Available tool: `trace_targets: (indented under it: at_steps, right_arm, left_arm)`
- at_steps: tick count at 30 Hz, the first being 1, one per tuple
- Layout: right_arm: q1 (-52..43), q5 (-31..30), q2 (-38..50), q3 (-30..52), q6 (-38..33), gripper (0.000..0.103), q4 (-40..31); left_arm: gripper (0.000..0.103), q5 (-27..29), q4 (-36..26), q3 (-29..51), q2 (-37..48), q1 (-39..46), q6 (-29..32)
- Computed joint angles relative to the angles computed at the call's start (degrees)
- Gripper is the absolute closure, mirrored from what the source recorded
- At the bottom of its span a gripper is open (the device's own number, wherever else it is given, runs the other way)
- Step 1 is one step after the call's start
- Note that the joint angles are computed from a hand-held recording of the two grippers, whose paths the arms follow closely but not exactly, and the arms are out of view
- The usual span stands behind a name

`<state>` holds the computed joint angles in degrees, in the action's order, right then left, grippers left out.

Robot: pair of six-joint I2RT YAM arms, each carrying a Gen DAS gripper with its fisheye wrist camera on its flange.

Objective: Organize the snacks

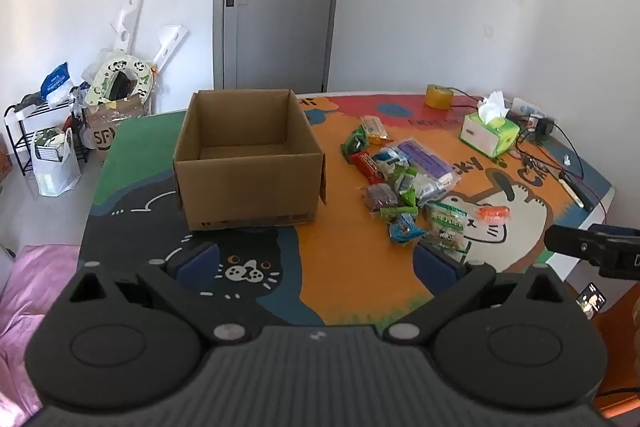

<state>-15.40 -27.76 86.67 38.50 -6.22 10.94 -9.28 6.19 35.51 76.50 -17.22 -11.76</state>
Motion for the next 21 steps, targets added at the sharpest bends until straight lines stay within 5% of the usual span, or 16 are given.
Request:
trace_targets:
  at_steps: [10,21]
  right_arm:
    - [0.2,0.3,-0.6,-1.1,-0.8,0.0,0.6]
    - [0.5,0.7,-0.8,-0.7,-1.6,0.0,-0.8]
  left_arm:
    - [0.001,1.0,-5.8,3.9,0.8,-0.1,-0.8]
    - [0.001,-0.6,-4.4,1.8,0.1,-2.9,-0.1]
